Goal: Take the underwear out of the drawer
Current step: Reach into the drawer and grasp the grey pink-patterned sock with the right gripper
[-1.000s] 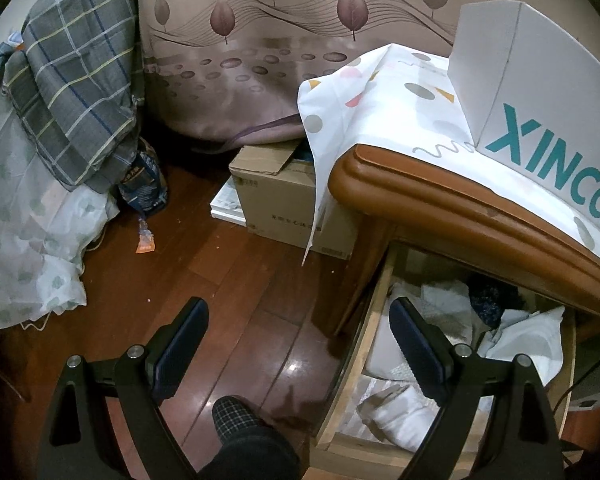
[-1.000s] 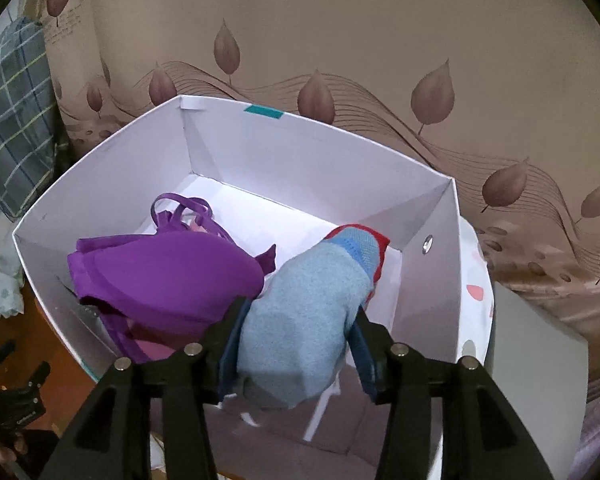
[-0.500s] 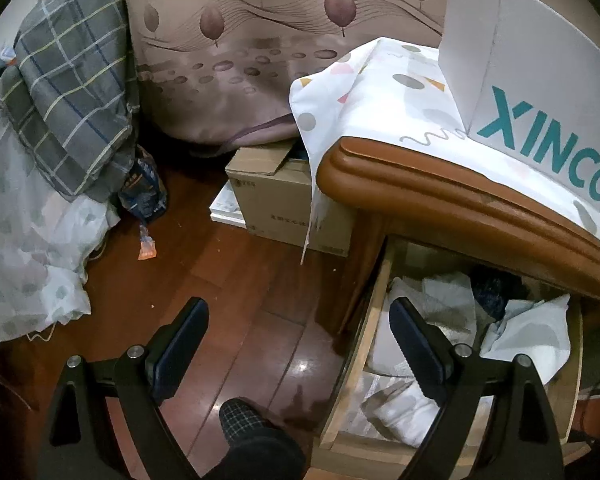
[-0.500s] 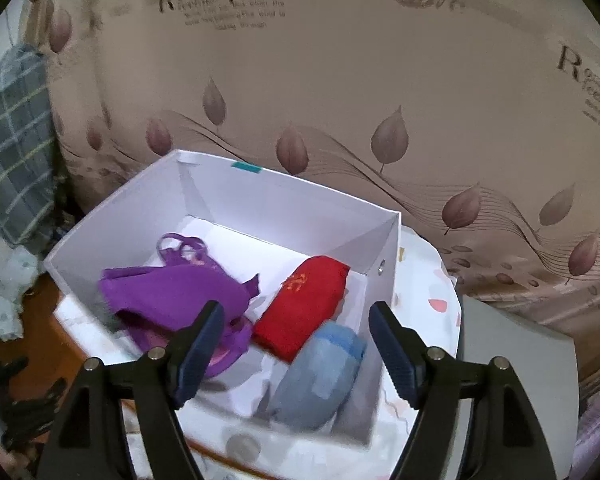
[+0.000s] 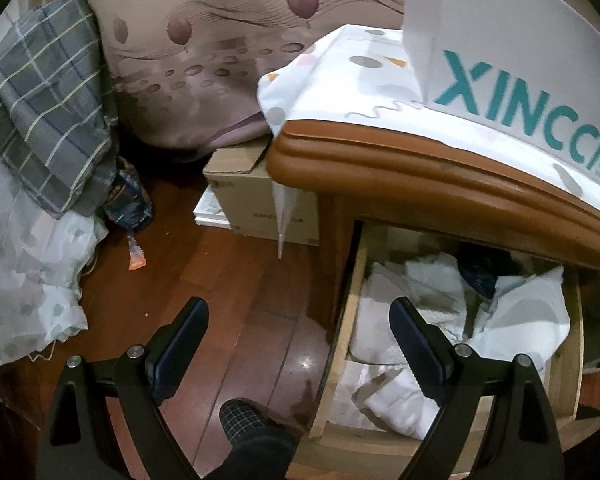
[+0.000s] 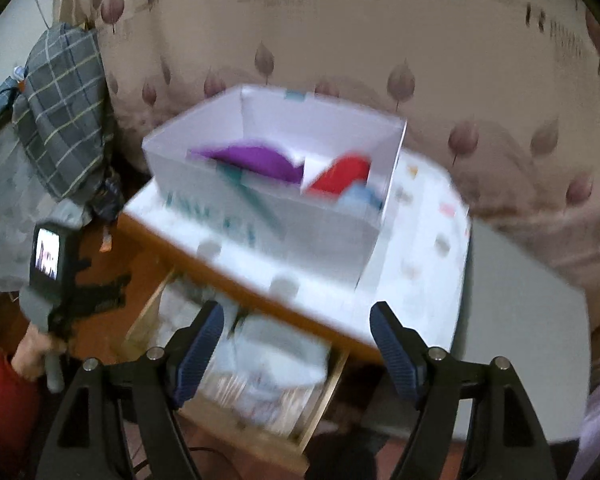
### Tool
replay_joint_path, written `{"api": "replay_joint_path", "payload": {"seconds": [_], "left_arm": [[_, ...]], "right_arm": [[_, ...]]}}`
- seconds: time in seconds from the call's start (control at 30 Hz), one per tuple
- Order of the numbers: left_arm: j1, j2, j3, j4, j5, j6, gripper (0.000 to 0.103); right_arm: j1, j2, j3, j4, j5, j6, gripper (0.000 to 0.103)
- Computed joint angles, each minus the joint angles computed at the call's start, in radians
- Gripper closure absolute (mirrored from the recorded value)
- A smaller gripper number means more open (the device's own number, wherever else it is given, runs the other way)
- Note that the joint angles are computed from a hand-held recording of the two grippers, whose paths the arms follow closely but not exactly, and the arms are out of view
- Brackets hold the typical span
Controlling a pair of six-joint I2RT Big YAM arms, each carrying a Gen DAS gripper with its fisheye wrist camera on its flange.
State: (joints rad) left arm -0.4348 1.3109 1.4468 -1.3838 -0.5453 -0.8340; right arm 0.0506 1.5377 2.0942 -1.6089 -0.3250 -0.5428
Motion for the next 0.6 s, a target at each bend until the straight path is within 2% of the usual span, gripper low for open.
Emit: {"api": "replay_joint_path", "payload": {"seconds": [0.13,0.33,0.43,0.6], "left_arm": [[-0.013,0.001,-0.002,0.023,0.02,0.033,0.013],[-0.027,0.015,0.007,0.018,0.023,0.064,0.013],[-0.028,0.02,0.01,0.014,0.029,0.072,0.013],[-0.025,0.024,0.014,0.011,0.04,0.073,0.013]], "right_arm": [[0.004,-0.058,-0.199,0.011,0.047,-0.026,0.025],[0.056,-0.05,-0.37,0.006,0.137,-0.028,0.025],[0.083,-0.022,-0.425,0.008,0.177,0.011,0.025],[0.112,0.052,-0.47,0.01,0.225,0.148,0.025]]}}
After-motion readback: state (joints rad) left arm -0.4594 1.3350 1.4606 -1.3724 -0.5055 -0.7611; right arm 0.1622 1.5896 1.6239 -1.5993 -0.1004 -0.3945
